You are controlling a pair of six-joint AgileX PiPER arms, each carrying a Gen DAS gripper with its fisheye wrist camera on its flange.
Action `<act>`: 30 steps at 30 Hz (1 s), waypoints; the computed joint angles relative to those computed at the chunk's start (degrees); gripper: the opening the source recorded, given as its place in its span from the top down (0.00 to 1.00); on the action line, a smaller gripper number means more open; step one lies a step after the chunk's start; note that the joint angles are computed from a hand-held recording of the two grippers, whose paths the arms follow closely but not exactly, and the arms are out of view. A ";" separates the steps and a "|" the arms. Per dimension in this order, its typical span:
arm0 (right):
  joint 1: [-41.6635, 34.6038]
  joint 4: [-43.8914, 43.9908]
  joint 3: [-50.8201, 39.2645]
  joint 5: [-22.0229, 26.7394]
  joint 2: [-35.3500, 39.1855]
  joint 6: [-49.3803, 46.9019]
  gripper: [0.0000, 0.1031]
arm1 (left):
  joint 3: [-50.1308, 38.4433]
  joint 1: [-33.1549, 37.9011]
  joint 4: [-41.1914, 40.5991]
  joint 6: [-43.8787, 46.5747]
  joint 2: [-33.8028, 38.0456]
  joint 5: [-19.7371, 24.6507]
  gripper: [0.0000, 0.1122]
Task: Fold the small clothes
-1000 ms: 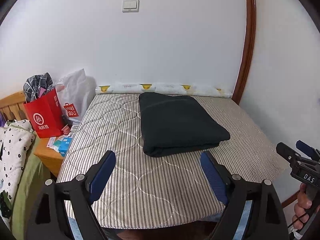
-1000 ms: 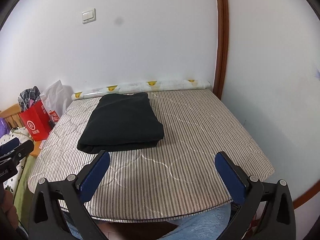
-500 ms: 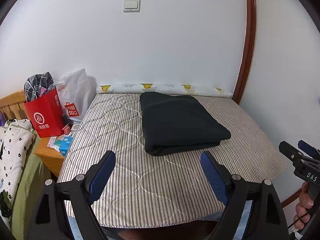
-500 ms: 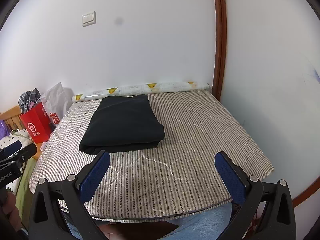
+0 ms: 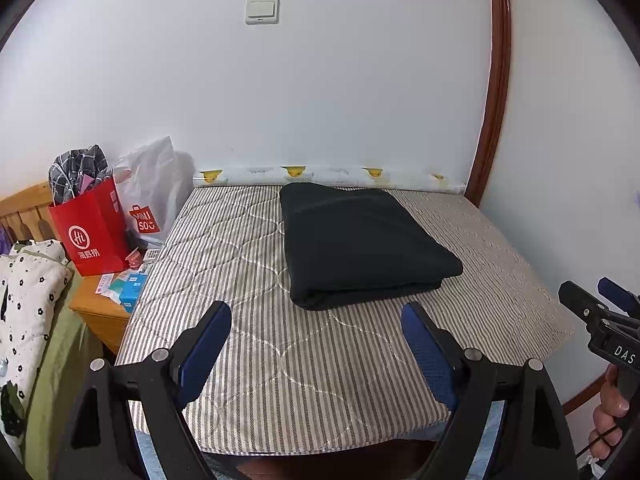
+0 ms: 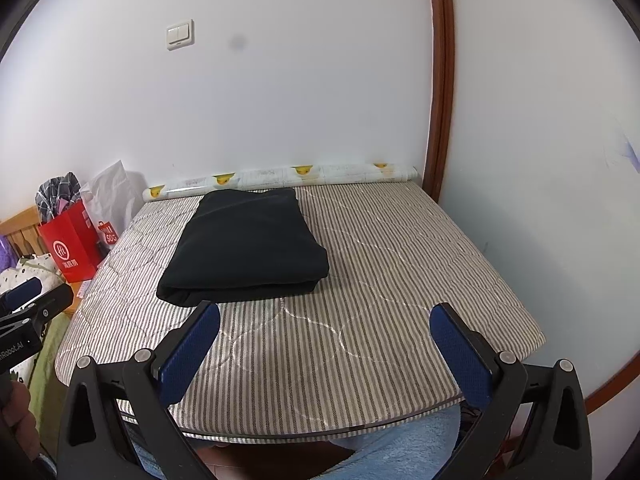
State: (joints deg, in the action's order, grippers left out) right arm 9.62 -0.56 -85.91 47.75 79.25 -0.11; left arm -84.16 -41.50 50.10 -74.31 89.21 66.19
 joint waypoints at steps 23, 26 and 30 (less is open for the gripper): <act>-1.47 1.99 0.46 -0.38 -0.03 -2.69 0.00 | -0.53 -0.45 0.31 -0.03 0.42 0.89 0.23; -1.39 1.86 0.59 -0.45 -0.14 -2.56 0.00 | -0.51 -0.46 0.31 -0.03 0.41 0.91 0.23; -1.23 1.63 0.78 -0.60 -0.23 -2.35 0.00 | -0.75 -0.45 0.35 0.06 0.54 1.03 0.23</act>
State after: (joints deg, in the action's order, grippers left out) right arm 8.39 1.06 -85.13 47.15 79.02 -2.46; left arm -84.91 -41.95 50.44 -74.25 89.76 67.22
